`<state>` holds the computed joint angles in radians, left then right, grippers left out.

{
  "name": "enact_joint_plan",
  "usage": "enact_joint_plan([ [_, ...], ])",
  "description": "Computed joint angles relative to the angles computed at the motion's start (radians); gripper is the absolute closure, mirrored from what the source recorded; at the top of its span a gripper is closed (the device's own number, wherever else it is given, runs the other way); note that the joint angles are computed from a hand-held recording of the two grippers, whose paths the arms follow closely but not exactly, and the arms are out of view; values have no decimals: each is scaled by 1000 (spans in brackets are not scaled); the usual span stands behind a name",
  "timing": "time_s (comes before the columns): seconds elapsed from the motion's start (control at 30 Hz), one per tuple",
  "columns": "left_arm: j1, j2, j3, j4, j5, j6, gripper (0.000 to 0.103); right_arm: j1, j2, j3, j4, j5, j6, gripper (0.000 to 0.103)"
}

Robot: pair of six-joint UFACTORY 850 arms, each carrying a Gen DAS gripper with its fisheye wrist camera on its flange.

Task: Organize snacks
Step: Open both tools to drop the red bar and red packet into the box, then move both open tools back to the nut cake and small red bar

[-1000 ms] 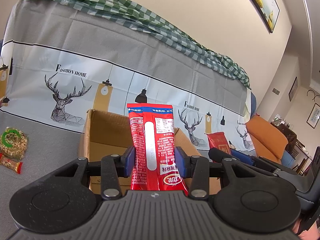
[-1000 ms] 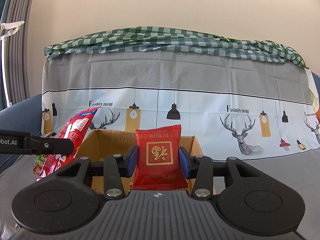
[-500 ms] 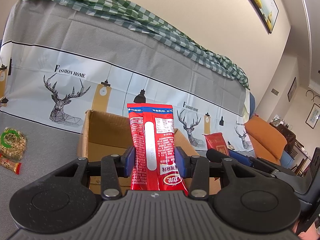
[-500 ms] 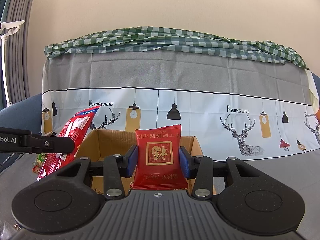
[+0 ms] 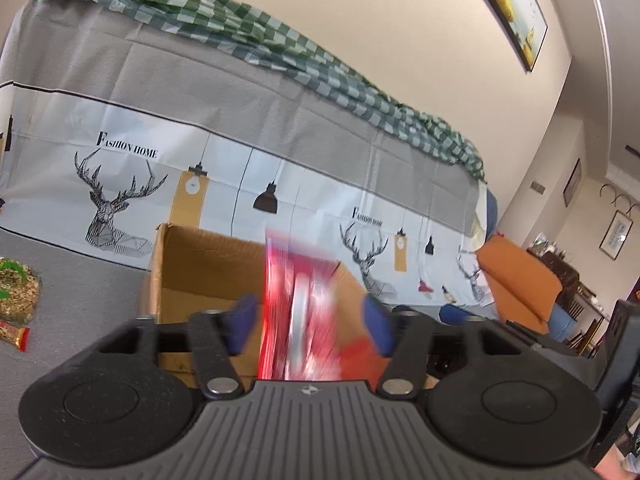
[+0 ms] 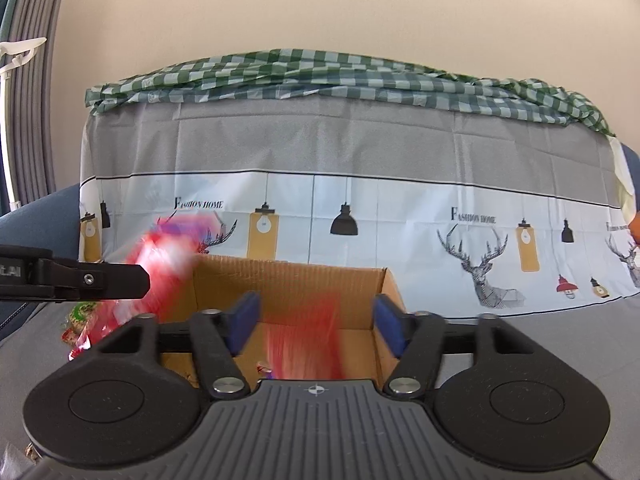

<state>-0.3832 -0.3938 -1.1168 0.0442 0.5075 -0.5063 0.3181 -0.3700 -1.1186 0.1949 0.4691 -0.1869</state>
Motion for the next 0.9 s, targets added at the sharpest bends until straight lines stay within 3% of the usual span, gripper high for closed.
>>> enact_joint_plan([
  [0.3,5,6,2,15,-3,-15,35,1,-3,-1,34,4,-24,29],
  [0.43,8,21,18,3,-14,21,52,10,-6,-6,63,9,-37,29],
  [0.53,12,34,25,-52,-62,85,72,22,-7,-8,80,16,-40,29],
  [0.63,30,51,28,-101,-129,121,83,39,-9,-11,102,26,-48,29],
  [0.7,55,62,20,-86,-180,95,83,50,-11,-13,105,33,-43,35],
  [0.83,108,77,-10,-112,-249,142,83,69,-17,-19,21,29,34,75],
  [0.9,137,76,-29,-119,-265,168,83,82,-19,-20,-1,39,51,80],
])
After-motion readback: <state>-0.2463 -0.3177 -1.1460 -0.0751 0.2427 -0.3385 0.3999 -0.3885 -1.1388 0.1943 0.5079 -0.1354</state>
